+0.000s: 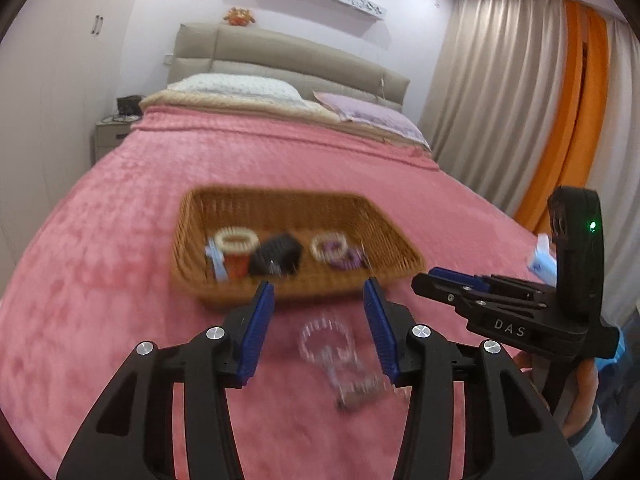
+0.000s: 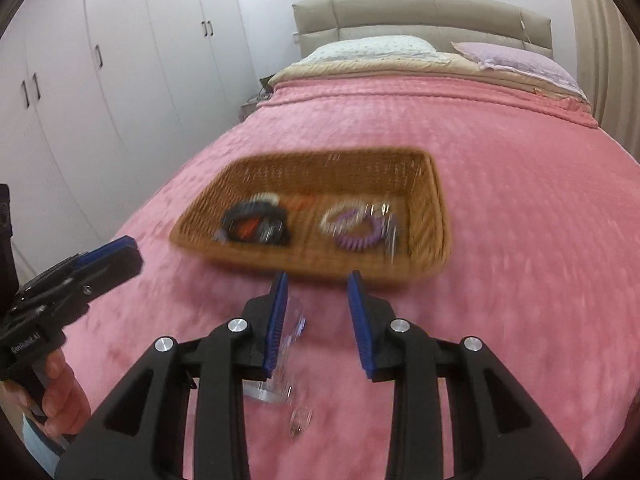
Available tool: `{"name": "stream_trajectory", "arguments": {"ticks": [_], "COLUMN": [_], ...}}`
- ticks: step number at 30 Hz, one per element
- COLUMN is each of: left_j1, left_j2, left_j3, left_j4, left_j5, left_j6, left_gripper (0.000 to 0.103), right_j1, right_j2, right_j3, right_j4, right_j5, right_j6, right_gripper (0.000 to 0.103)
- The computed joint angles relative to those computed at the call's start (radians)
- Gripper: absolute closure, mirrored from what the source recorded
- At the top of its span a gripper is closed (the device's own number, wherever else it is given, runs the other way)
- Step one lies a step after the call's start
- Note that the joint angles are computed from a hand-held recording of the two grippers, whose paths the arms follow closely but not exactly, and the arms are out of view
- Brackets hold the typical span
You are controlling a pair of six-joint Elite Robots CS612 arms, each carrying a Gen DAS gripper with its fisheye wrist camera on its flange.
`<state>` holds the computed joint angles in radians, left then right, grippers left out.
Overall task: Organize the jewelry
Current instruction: 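Grasp silver hair clip with left tool while right tool grasps small silver charm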
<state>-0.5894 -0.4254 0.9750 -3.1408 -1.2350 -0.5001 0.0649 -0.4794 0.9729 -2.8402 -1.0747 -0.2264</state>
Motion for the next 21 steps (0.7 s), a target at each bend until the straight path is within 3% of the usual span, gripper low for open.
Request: {"name": "stream_trajectory", "arguments": {"ticks": [7,14,18,21], "left_j1": [-0.006,0.012,0.021,0.026], "left_j2": [-0.003,0.017,0.038,0.064], "left_j3": [0.056,0.023,-0.029,-0.090], "left_j4": [0.036,0.109,0.178,0.255], "left_j5": [-0.064,-0.172,-0.219,-0.256], "left_j6": [-0.055,-0.080,-0.073,-0.049], "left_gripper": [0.058,0.058,0.058,0.058], "right_j1": [0.006,0.022,0.027,0.020], "right_j2": [-0.040,-0.041,-0.030,-0.023], "right_j3": [0.132,0.154,0.134,0.126], "right_j4": [-0.021,0.053,0.061,0.053], "right_j5": [-0.035,-0.086,-0.134,-0.142], "right_j6": [-0.063,-0.148,-0.124,-0.083], "right_gripper": [0.075,0.075,0.092,0.093]}}
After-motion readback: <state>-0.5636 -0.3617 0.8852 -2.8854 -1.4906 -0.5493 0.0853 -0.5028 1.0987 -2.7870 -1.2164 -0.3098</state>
